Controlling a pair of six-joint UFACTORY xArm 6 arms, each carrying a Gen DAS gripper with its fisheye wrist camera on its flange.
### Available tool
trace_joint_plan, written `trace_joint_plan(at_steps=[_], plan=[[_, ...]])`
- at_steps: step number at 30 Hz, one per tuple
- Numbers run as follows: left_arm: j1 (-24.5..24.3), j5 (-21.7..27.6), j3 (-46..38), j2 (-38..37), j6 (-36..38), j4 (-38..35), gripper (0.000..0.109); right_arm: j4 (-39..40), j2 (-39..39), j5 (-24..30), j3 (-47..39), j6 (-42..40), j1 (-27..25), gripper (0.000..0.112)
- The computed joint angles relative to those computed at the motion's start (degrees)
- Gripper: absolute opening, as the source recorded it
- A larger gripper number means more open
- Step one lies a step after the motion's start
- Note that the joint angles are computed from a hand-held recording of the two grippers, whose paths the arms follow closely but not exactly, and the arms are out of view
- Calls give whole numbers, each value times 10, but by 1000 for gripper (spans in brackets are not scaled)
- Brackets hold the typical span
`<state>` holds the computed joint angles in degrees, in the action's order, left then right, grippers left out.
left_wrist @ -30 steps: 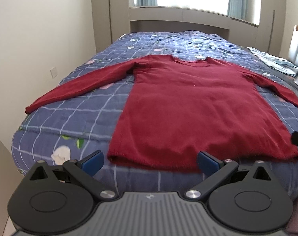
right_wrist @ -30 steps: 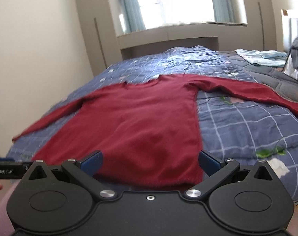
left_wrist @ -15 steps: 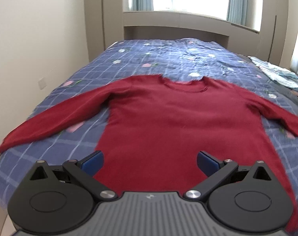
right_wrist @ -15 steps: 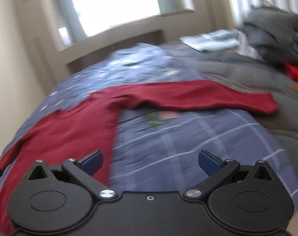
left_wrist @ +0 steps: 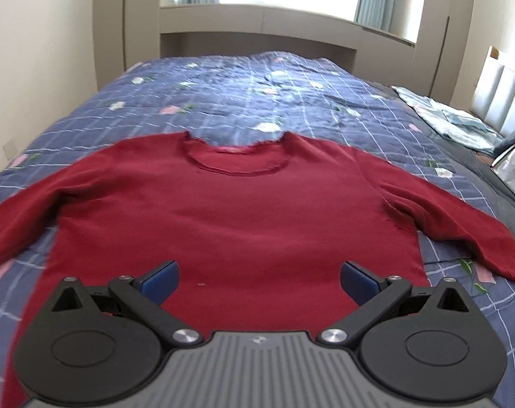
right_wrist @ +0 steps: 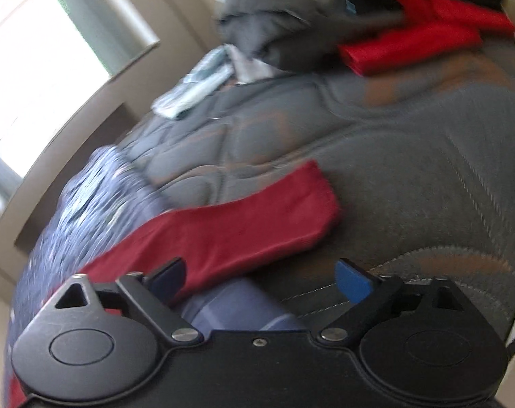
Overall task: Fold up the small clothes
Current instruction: 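Grasp a red sweater sleeve cuff with the right gripper and lift it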
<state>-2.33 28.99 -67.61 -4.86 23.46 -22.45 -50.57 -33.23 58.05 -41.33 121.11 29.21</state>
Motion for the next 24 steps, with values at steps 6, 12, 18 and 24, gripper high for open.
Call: trace_joint_plan(at_steps=[6,12,18,24], plan=[[-17,6,-28,39,-47,60,103,-35,17,-10,5,92,-35,71],[-7,44,-74,76,-122,134,103,3,60,52,-42,97,-52,14],[37,108,-143,91,-65,68,103,-19,99,93,-110,29,-48,6],[86,156,-222,106,5,2,103,-116,214,45,-288,-98,-50,6]])
